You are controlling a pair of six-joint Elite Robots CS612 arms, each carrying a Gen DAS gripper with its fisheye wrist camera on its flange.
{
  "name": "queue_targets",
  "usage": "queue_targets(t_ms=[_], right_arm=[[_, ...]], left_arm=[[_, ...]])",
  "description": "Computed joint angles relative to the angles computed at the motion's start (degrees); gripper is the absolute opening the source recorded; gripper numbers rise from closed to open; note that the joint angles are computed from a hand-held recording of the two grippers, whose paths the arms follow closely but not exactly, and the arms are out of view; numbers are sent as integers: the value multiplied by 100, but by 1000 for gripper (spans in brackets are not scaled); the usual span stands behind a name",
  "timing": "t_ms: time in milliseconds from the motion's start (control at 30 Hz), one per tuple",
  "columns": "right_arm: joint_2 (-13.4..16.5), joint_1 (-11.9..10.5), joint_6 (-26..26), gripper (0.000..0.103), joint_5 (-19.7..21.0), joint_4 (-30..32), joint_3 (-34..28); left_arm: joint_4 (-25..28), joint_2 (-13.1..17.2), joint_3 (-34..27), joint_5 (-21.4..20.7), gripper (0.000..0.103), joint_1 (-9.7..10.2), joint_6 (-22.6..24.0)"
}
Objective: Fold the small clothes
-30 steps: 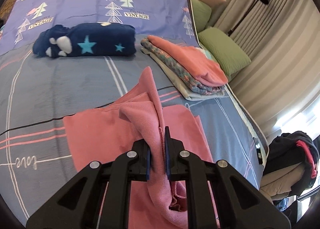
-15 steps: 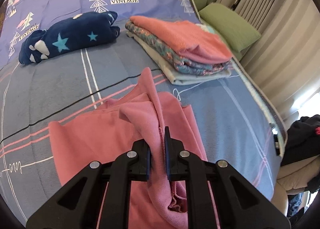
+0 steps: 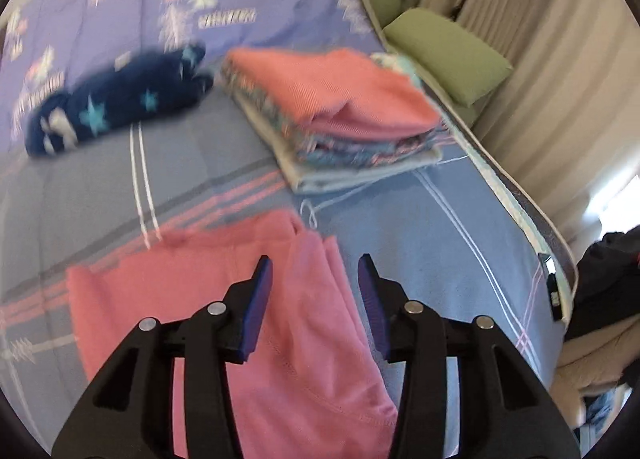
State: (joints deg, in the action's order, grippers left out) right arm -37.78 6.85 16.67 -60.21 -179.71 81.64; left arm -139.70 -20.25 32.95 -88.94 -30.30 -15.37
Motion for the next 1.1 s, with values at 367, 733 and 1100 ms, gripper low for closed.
queue_targets(t_ms=[367,733,1100], right_arm=[[47,-149,80,15,588,21,24],[64,-93,23,53,683,443,-194],[86,-23,56,26,477,881,-401]], left_arm=[[-1314,-1104,2322,285,63,-44,915],[-2742,-2112,4656,772,71,-77,628],[-3116,-2150,5215,1024,72,-262,299]])
